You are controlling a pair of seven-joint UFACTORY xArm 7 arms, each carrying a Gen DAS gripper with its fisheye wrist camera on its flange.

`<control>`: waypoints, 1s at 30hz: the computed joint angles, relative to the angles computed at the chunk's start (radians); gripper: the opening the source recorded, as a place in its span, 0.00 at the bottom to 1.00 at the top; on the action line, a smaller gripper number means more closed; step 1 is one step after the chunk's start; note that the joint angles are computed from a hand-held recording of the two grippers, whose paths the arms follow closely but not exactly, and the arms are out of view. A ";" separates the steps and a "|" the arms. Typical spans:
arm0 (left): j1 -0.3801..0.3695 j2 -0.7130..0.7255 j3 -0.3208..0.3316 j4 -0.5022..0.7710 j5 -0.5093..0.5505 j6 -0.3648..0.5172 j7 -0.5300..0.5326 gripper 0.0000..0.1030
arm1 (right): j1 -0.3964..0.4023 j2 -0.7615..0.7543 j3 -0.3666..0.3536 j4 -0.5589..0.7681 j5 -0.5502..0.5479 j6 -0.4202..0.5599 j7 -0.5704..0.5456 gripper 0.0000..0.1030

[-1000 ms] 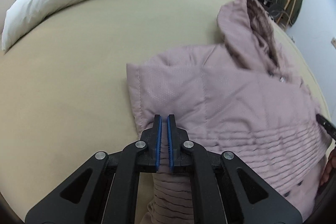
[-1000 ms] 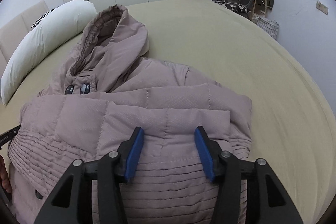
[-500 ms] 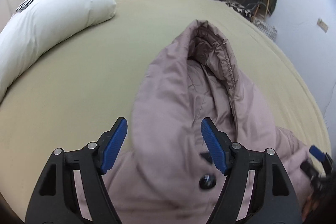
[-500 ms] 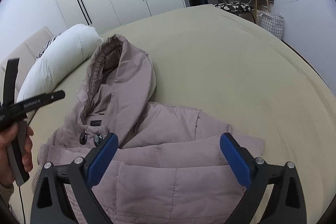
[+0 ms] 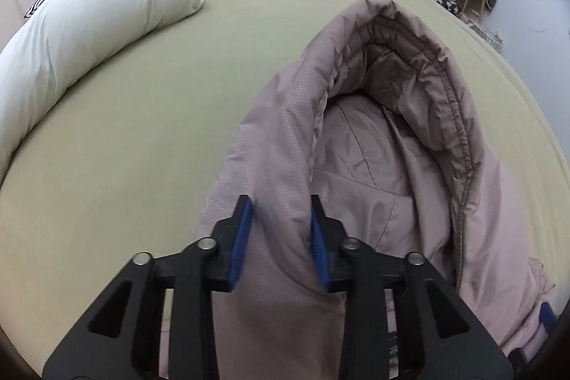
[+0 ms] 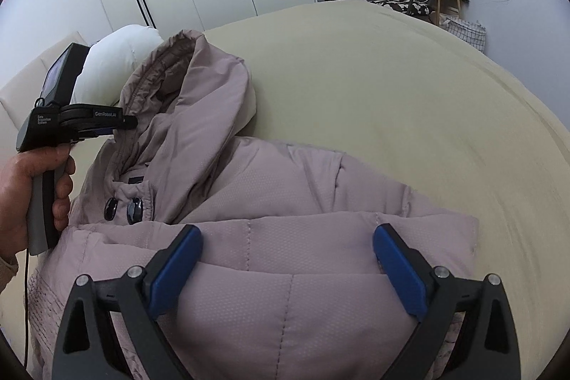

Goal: Fold large clothes

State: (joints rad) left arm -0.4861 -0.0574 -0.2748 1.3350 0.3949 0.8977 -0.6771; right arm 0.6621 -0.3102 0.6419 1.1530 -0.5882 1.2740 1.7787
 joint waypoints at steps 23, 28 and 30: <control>0.131 -0.444 -0.013 -0.437 -0.186 -0.395 0.206 0.11 | -0.063 0.380 -0.306 0.353 0.061 -0.182 -0.249 0.29; 0.113 -0.512 0.023 -0.471 -0.286 -0.396 0.248 0.09 | -0.005 0.250 -0.298 0.281 -0.061 -0.156 -0.170 0.16; 0.108 -0.554 0.032 -0.484 -0.321 -0.386 0.259 0.09 | 0.011 0.205 -0.248 0.291 -0.123 -0.103 -0.158 0.16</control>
State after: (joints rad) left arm -0.3780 -0.6111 -0.2433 0.8515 0.0744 0.5119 -0.4179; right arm 0.6729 -0.1048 0.3942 1.4438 -0.7113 1.1705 1.6204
